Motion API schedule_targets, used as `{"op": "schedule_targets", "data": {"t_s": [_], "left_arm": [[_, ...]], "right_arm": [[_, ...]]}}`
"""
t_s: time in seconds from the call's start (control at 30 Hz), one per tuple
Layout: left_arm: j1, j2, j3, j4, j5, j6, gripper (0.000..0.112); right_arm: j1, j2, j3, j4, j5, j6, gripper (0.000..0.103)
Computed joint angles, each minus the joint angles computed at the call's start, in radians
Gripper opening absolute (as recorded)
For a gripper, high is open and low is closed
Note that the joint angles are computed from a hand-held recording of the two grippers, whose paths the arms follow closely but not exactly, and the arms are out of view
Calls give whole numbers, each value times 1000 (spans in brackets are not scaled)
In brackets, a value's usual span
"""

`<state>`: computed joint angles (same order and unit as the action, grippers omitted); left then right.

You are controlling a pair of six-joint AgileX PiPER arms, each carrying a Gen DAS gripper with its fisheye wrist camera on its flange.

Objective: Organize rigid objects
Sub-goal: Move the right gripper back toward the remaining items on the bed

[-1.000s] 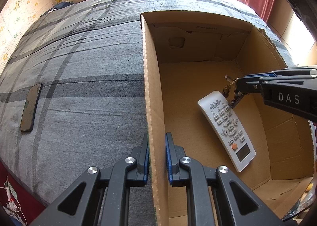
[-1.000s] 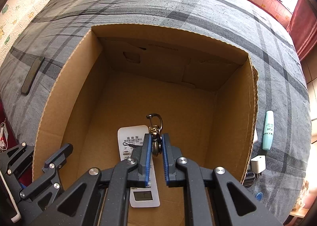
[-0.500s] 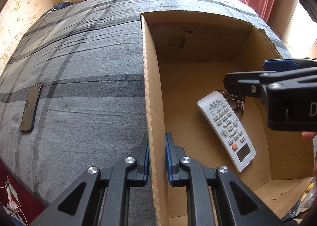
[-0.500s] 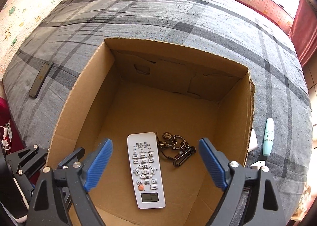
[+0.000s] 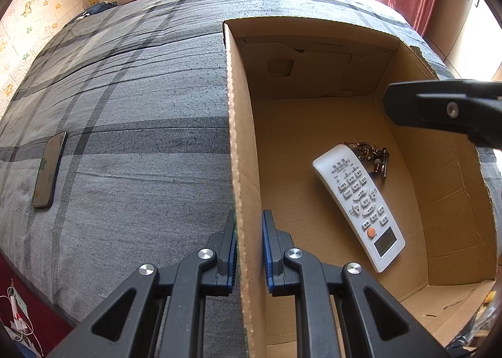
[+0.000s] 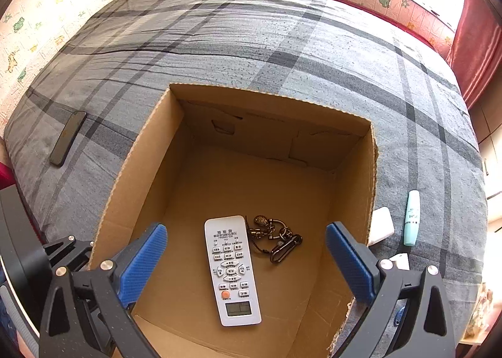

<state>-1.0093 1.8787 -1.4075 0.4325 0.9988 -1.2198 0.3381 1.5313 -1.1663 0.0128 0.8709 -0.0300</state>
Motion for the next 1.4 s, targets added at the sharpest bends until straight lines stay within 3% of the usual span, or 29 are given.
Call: {"op": "schedule_targets", "data": {"t_s": [0.43, 0.87, 1.4], "left_arm": [[-1, 3, -5, 1, 7, 1, 15], [-2, 3, -8, 0, 12, 6, 15], [-1, 6, -12, -1, 15, 9, 15]], "right_arm": [[-105, -62, -13, 5, 58, -49, 103], [-338, -117, -35, 62, 131, -182, 103], [-660, -86, 17, 39, 83, -336, 103]]}}
